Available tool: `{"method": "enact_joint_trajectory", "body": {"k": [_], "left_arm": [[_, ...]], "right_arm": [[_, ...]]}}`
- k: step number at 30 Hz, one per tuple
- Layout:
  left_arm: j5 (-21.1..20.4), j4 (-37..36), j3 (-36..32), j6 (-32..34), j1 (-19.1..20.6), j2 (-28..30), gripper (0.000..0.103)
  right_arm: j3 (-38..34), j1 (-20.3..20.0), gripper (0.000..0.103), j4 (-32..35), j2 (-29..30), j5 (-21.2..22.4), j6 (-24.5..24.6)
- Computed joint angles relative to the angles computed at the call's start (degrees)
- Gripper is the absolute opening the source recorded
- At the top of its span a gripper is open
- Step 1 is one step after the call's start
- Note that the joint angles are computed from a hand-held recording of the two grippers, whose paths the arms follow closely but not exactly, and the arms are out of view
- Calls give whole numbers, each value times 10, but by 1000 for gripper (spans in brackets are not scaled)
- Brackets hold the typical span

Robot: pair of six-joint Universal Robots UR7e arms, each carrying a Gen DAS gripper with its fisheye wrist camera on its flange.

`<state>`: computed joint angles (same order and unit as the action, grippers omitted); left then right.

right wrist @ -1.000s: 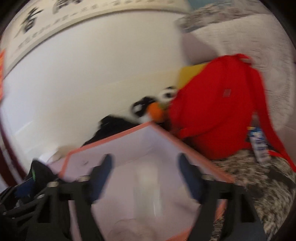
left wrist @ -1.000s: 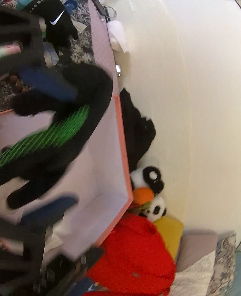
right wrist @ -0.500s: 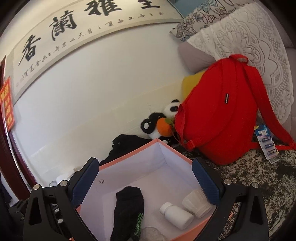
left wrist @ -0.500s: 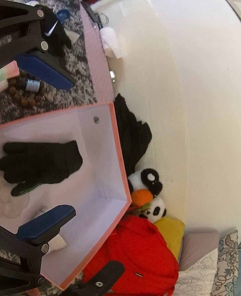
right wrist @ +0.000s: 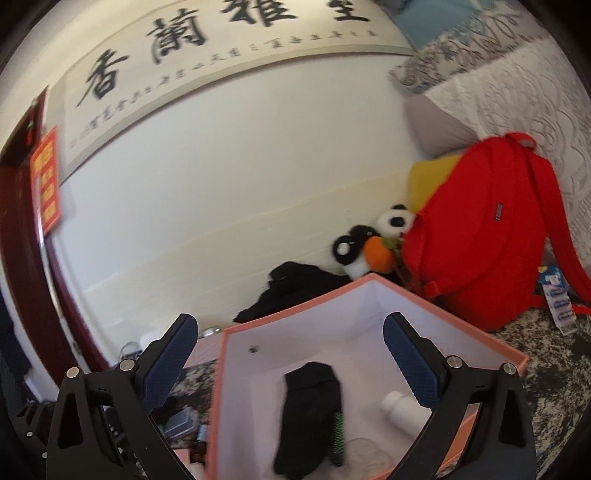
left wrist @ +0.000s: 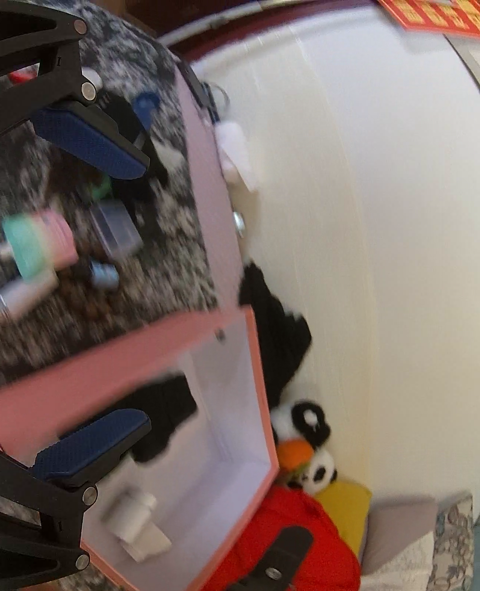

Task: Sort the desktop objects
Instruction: 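Carry the glove and bottle into the pink box and open both tools, then grasp the red cone with the left tool while the right tool grasps the pink-green pouch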

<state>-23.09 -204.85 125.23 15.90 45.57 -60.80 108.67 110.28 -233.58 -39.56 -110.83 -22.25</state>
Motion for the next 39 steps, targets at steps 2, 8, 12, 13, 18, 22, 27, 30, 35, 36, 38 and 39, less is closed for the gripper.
{"method": "enact_joint_trajectory", "body": {"k": [2, 8, 12, 13, 18, 22, 27, 30, 35, 36, 38, 39], "left_arm": [[11, 2, 27, -18, 11, -28, 103], [33, 18, 83, -66, 66, -90, 103], [60, 1, 97, -45, 115, -108, 103], [69, 2, 99, -35, 123, -114, 103], [57, 17, 105, -15, 167, -166, 103], [36, 119, 99, -75, 209, -203, 103], [-15, 204, 77, -103, 252, -217, 103], [-50, 211, 65, -86, 272, -208, 103], [-91, 248, 40, -90, 299, -189, 103], [-98, 246, 35, -88, 305, -184, 103], [-112, 232, 26, -81, 316, -174, 103], [-117, 218, 23, -75, 319, -170, 100]], "right_arm": [[-5, 13, 102, 3, 13, 2, -6], [-21, 57, 102, 18, 57, 15, -32], [-34, 84, 102, 37, 87, 26, -63], [-37, 90, 102, 43, 95, 31, -73], [-61, 107, 102, 134, 127, 41, -107], [-94, 105, 101, 250, 144, 8, -79], [-123, 70, 94, 450, 131, 40, 42], [-129, 37, 90, 551, 112, 103, 112], [-144, 8, 83, 654, 106, 147, 164], [-148, 7, 82, 663, 107, 143, 164], [-154, 4, 80, 681, 110, 136, 167], [-158, 2, 79, 689, 111, 133, 171]]}}
